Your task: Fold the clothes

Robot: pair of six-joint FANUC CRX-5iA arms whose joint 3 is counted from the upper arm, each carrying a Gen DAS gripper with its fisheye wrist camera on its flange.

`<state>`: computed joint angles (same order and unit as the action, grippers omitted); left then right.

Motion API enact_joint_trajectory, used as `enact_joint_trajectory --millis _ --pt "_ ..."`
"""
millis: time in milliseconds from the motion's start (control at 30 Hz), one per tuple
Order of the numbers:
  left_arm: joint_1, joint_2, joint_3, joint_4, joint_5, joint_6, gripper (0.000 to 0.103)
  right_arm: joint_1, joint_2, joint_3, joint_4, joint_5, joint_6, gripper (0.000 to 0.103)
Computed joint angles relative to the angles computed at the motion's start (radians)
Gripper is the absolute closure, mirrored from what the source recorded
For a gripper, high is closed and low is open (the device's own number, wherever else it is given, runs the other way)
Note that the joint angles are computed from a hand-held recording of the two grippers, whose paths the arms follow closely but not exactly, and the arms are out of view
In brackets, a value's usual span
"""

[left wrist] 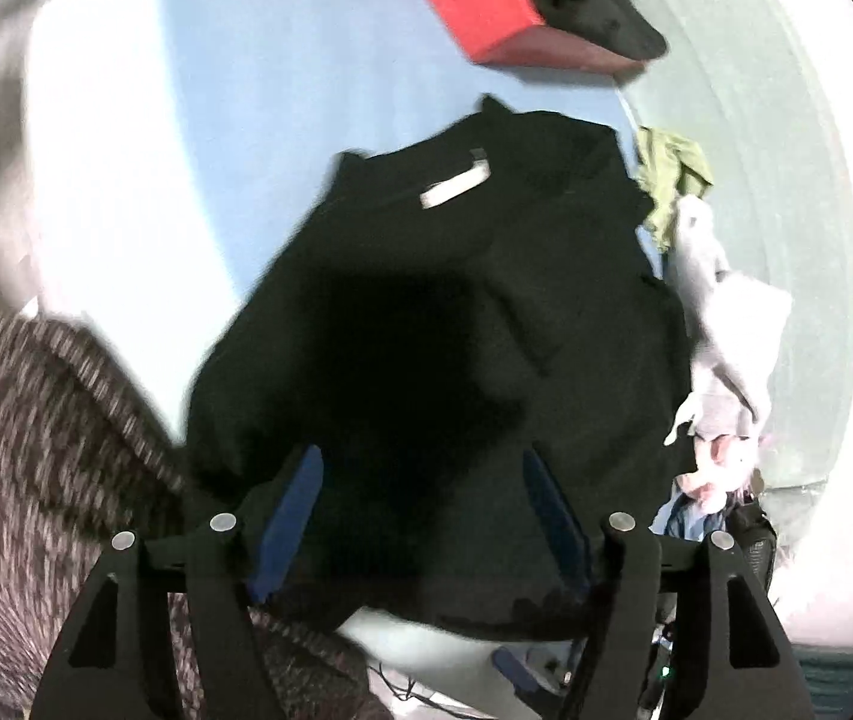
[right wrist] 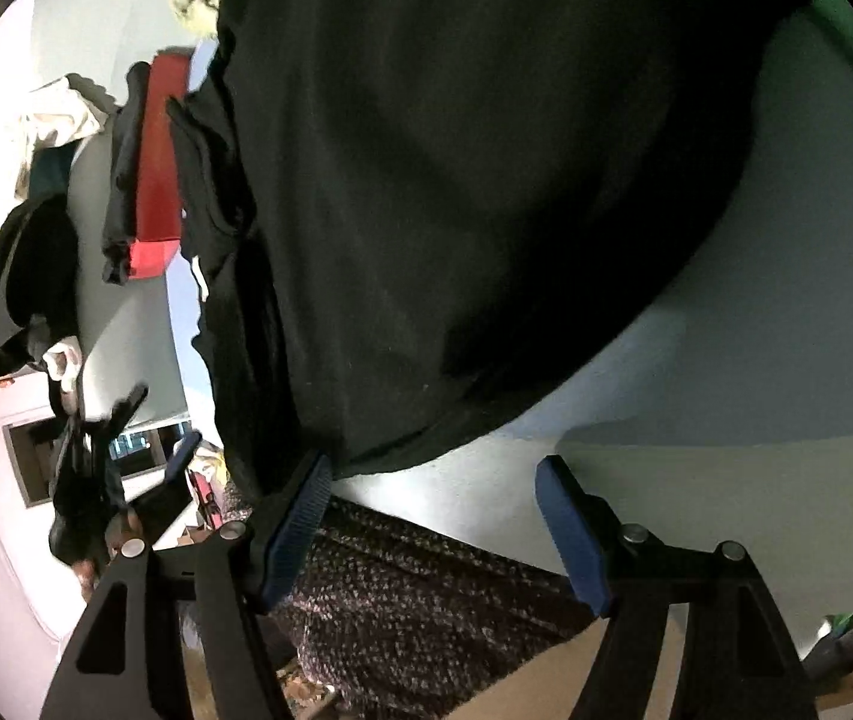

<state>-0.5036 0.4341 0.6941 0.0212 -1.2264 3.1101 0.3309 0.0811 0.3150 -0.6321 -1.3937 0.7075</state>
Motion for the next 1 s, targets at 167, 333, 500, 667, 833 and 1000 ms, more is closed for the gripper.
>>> enact_joint_trajectory --millis 167,333,500,667,833,1000 --pt "-0.035 -0.042 -0.09 0.055 0.088 -0.003 0.033 0.043 -0.032 -0.052 0.058 0.102 -0.079 0.032" --pt "-0.091 -0.045 -0.088 -0.03 0.144 0.126 0.033 0.044 -0.062 -0.11 -0.003 0.2 -0.046 0.049" --pt "-0.17 -0.015 -0.033 -0.191 0.114 0.375 0.033 0.06 -0.065 -0.129 0.003 0.206 -0.053 0.05" --pt "-0.177 0.083 0.107 -0.225 -0.013 0.357 0.033 0.064 -0.07 -0.12 0.039 0.191 -0.043 0.05" --pt "-0.163 0.143 0.173 -0.226 -0.08 0.284 0.033 0.033 -0.1 -0.158 0.019 0.214 -0.043 0.05" --pt "-0.163 0.107 0.108 -0.257 -0.008 0.312 0.033 0.004 -0.119 -0.181 -0.004 0.23 -0.039 0.051"
